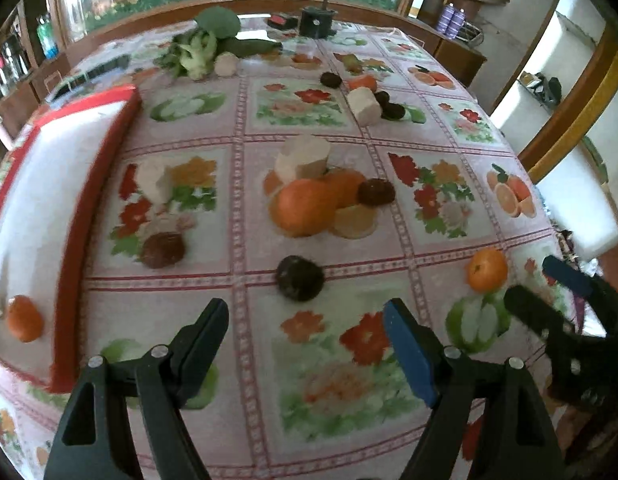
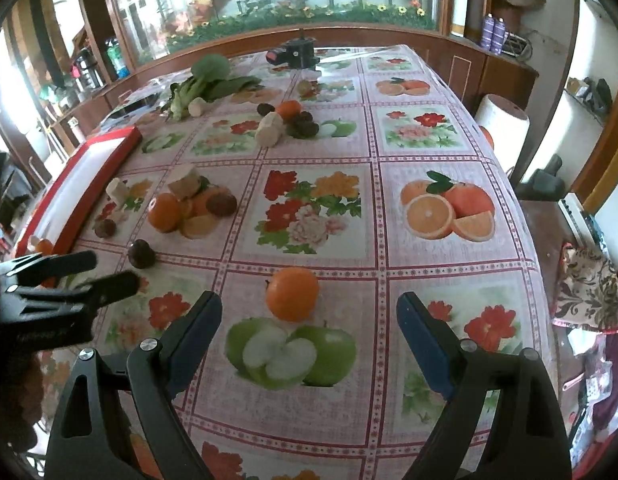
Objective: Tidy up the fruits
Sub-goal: 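Grasp a dark round fruit with the left gripper while the right gripper grasps another orange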
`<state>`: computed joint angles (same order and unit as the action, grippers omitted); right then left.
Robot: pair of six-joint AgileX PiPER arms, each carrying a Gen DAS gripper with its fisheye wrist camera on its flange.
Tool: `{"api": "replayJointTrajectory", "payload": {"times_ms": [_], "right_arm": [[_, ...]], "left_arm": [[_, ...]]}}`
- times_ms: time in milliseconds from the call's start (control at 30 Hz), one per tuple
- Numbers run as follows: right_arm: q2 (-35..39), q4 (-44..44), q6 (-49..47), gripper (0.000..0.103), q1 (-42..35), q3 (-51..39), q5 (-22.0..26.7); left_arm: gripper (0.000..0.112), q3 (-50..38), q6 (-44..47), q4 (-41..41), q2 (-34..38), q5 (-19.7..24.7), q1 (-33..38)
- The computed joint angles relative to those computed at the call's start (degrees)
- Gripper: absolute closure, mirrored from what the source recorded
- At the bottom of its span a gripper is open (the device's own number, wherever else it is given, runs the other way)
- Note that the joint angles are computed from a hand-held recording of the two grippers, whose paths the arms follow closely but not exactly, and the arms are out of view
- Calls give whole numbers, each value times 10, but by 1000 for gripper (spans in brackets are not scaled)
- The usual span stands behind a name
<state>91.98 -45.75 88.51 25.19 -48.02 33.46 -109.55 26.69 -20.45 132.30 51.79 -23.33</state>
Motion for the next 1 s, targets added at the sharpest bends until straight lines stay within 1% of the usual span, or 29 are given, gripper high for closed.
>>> {"api": "replayJointTrajectory", "payload": {"times_ms": [67, 167, 233, 267, 300, 500, 633, 767, 867, 933, 1000], "right_arm": [[-3, 7, -8, 14, -5, 5, -8], [-9, 0, 0, 14, -9, 14, -18], [-9, 1, -1, 14, -12, 17, -20], [-10, 2, -1, 14, -13, 18, -22], [-10, 2, -1, 14, -15, 20, -25], [-7, 8, -6, 14, -25, 24, -42], [0, 12, -15, 14, -33, 24, -62], [13, 42, -43, 14, -51, 28, -108], [23, 71, -69, 14, -67, 30, -138], [29, 69, -67, 14, -72, 29, -145], [34, 49, -49, 14, -70, 26, -142]], "left_arm": [[34, -32, -9, 0, 20, 24, -3], [40, -61, -15, 1, 40, 39, -6], [54, -83, -23, 4, 55, 52, -7], [55, -78, -21, 3, 52, 43, -6], [63, -83, -18, -3, 55, 46, -5], [81, -101, -18, -23, 67, 56, 11], [82, -99, -12, -39, 68, 58, 19], [82, -84, 0, -38, 61, 45, 17], [82, -88, 2, -40, 63, 49, 19], [82, -94, 0, -43, 66, 55, 20], [82, -96, 2, -44, 67, 57, 21]]}}
